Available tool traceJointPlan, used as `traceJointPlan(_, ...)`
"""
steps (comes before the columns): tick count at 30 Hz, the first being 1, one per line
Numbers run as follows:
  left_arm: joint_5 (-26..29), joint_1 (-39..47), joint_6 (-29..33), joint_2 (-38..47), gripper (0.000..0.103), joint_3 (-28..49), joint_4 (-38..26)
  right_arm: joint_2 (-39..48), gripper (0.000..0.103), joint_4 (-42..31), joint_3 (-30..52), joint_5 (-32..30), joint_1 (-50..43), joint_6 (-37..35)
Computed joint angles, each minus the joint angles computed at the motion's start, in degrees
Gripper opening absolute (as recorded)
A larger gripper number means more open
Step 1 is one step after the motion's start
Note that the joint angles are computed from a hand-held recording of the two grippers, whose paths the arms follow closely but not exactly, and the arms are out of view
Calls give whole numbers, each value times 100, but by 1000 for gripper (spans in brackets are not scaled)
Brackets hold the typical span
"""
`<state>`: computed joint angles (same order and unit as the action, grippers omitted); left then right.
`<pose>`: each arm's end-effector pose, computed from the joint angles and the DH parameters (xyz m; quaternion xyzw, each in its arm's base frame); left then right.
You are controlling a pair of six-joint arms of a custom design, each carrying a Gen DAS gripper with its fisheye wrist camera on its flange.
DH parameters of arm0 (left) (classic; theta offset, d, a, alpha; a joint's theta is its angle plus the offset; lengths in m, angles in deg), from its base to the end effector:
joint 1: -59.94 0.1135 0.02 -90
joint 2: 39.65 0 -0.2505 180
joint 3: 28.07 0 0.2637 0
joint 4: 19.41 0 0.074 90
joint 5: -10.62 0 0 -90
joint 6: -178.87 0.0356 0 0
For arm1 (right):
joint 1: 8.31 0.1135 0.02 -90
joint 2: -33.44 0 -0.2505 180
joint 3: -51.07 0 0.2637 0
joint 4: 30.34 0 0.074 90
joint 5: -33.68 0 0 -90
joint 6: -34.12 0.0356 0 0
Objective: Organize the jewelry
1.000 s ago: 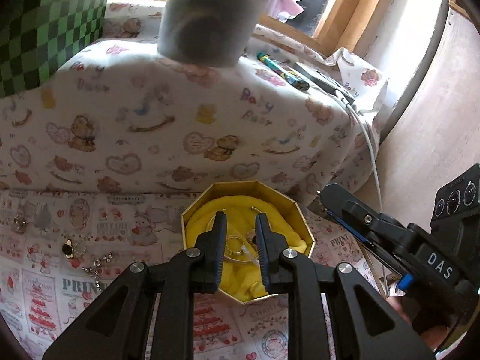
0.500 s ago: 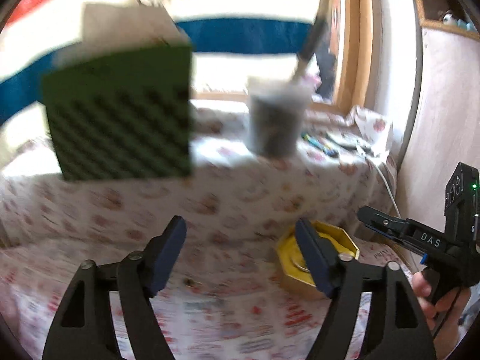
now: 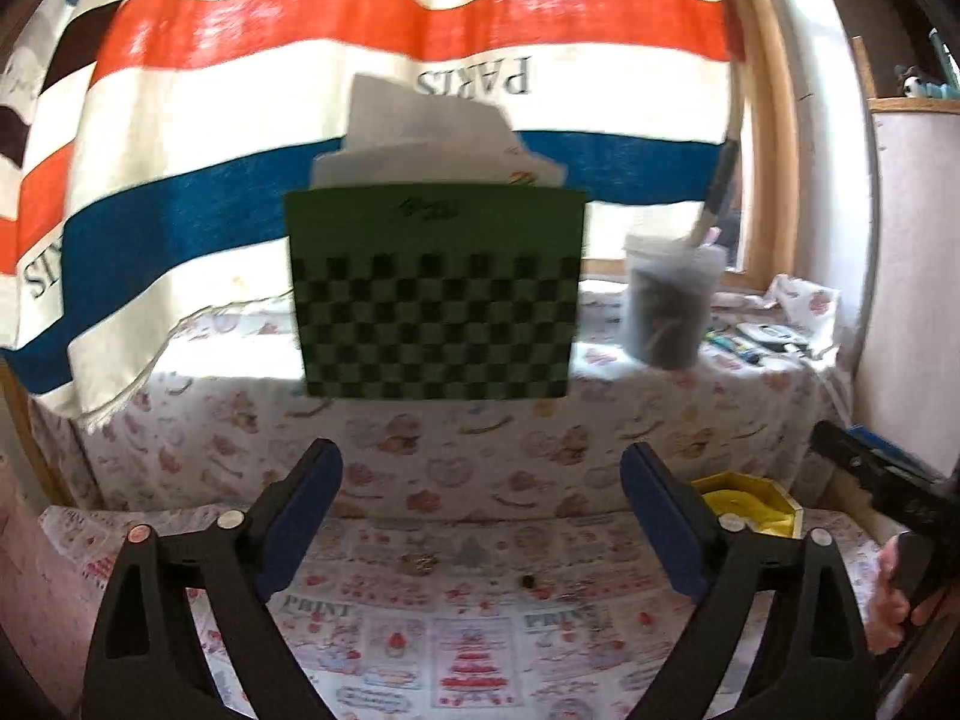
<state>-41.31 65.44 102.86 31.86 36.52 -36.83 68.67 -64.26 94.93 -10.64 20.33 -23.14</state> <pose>0.2960 0.0065 0.2772 0.2351 0.7791 -0.1834 0.5515 0.1575 0.0570 0.2553 0.2354 0.7706 -0.0302 0.5915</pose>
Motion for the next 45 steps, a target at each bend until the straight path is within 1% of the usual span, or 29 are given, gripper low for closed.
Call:
traceJointPlan(3, -118, 101, -187, 318, 95, 3, 216, 163, 103, 56, -3, 138, 85, -11)
traceJointPlan(5, -44, 190, -234, 587, 95, 97, 228, 294, 103, 75, 12, 213, 118, 16)
traceJointPlan(9, -120, 250, -137, 1038, 95, 265, 254, 558, 103, 98, 37, 302, 128, 52)
traceJointPlan(13, -224, 302, -5, 1240, 95, 278, 366, 714, 103, 148, 33, 437, 202, 51)
traceJointPlan(18, -314, 329, -14, 1346, 95, 224, 557, 926, 103, 179, 66, 640, 348, 23)
traceJointPlan(21, -161, 381, -50, 1514, 95, 376, 280, 1073, 103, 211, 91, 640, 378, 18)
traceJointPlan(24, -148, 369, 21, 1713, 95, 599, -101, 1208, 103, 285, 90, 651, 412, 17)
traceJointPlan(32, -287, 256, 223, 1973, 95, 877, -601, 1532, 103, 387, 130, 638, 436, -27)
traceJointPlan(37, -331, 242, 235, 2111, 95, 989, -685, 1773, 103, 473, 166, 591, 501, -61)
traceJointPlan(39, -260, 265, 272, 2263, 95, 1194, -936, 1912, 103, 468, 211, 700, 578, -80)
traceJointPlan(41, -128, 311, 314, 2487, 92, 1486, -1292, 2049, 103, 427, 281, 842, 658, -79)
traceJointPlan(42, -137, 318, 324, 2595, 85, 1623, -1449, 2058, 103, 436, 288, 863, 684, -113)
traceJointPlan(43, -180, 320, 336, 2681, 74, 1735, -1577, 2071, 103, 438, 295, 885, 704, -130)
traceJointPlan(44, -224, 305, 371, 2771, 66, 1850, -1688, 2082, 103, 439, 303, 883, 703, -136)
traceJointPlan(45, -323, 270, 445, 2863, 46, 1996, -1849, 2093, 103, 433, 310, 862, 692, -119)
